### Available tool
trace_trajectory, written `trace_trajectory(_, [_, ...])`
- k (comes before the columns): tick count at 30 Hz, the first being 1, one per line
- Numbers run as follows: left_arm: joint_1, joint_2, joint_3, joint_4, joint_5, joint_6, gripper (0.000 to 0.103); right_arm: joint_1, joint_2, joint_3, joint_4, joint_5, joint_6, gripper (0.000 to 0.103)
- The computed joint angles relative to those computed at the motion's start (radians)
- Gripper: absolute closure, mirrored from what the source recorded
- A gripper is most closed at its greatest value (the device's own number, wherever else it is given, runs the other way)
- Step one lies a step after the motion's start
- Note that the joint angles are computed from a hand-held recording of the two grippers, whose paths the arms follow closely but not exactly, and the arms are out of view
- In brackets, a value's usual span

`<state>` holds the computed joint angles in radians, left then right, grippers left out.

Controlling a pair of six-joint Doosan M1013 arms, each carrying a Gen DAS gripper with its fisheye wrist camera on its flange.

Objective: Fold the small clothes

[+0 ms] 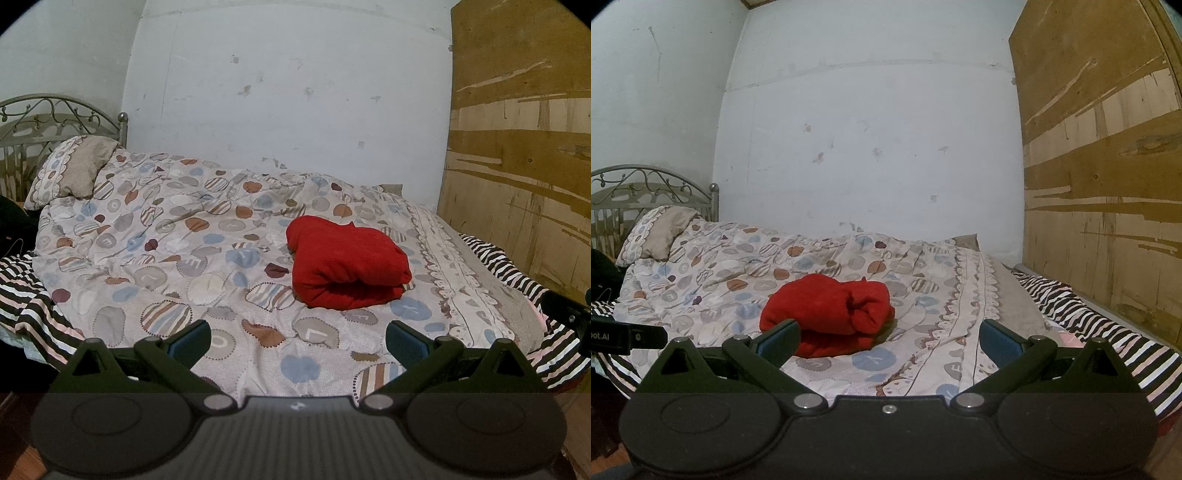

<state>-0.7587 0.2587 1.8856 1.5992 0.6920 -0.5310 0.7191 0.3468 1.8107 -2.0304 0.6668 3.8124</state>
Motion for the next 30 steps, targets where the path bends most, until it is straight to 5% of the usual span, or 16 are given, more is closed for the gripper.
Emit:
trace_trajectory(26, [0.0,0.003,-0.001,-0.002,-0.008,0.007,0.0,0.001,0.0,-0.001,0.005,-0.001,-0.003,0.0])
trace_trajectory(30, [-0.028,0.029,-0.033,-0.085,0.094,0.136,0.0,0.001,0.0,-0.002,0.007,-0.002,-0.005,0.0])
